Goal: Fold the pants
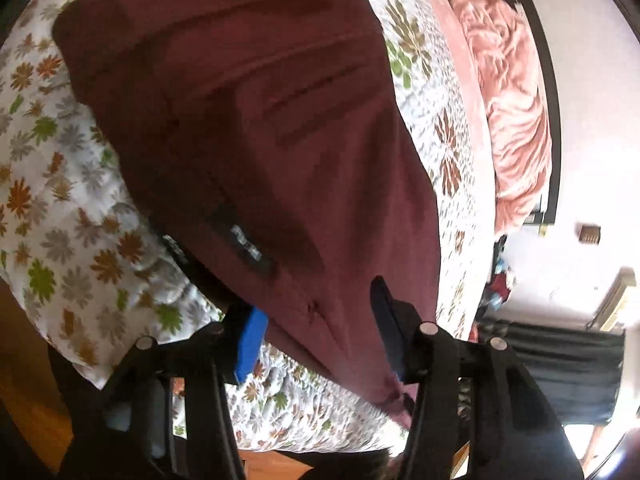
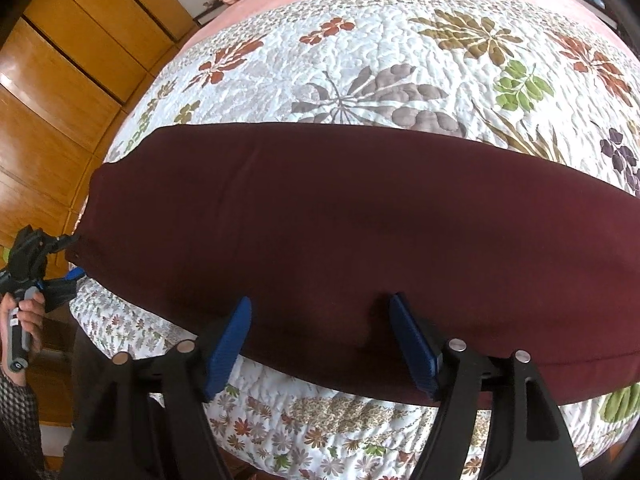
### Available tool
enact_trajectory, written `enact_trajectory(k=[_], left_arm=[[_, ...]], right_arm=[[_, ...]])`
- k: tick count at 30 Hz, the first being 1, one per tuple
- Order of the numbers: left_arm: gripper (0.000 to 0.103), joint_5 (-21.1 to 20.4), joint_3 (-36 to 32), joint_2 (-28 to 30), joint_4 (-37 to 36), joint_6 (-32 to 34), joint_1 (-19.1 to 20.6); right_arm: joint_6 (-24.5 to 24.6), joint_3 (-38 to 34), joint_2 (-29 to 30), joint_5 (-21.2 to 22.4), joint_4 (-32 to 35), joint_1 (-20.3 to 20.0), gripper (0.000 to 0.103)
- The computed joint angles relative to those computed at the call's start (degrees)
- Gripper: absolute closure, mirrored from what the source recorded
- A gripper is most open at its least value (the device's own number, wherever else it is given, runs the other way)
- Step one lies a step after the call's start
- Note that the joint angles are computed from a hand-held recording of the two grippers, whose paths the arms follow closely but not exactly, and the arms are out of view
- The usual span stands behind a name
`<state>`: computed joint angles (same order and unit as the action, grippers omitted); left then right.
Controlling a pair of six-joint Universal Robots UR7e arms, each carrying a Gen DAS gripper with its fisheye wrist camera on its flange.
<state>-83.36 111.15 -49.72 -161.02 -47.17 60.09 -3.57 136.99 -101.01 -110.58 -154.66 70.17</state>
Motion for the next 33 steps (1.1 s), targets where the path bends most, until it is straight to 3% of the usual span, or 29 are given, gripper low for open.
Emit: enact_trajectory(k=[6,12,15,18,19,20,21,25,29,31,33], left_arm=[[0.092,3.90,1.28,-2.26,0.56,-0.98,1.11],[0.092,10.55,5.59,-6.27,1.33,0.06,-2.92],[0.092,12.70,3.02,-3.01,3.77,3.31,-1.75],[0.082,14.94,0.93,-2.19,5.58,6.66,-3.34],[0.072,15.74,0.52,-2.40,7.04,6.39,-3.99],[0.046,16.49,0.43,-3.03,8.62,5.83,-4.93],[0.037,17.34,0.63,-3.37,9.00,5.71,-5.91],[0.037,20.31,0.93,-3.63,10.34,6.92,-11.75],[0.037,15.24,-1.43,1.31,8.84,15.42,-16.76],[0.037,12.33,-4.66,6.15,9.04,20.47,-18.77],[0.037,9.20,-8.07,10.83,10.30,23.88,-19.97]], right_arm=[[-0.52,0.03,0.53,-0.51,-0.42,0.12,0.030],[-0.68,0.09,0.52,-0.16,-0.52,-0.16,0.029],[-0.87,-0.11,1.23,-0.92,-0.68,0.03,0.029],[-1.01,-0.22,0.95,-0.90,-0.34,0.24,0.029],[-1.01,-0.19,0.46,-0.07,-0.17,-0.11,0.029],[-0.87,-0.11,-0.22,0.84,0.12,-0.53,0.029],[-0.52,0.00,-1.25,1.83,0.47,-1.08,0.029],[-0.87,0.73,-7.16,3.26,1.51,-2.57,0.029],[-1.74,1.32,-16.16,3.06,4.21,-5.97,0.029],[-1.36,1.48,-22.14,4.90,6.90,-10.14,0.029],[-2.03,1.62,-29.87,8.97,10.73,-17.72,0.029]])
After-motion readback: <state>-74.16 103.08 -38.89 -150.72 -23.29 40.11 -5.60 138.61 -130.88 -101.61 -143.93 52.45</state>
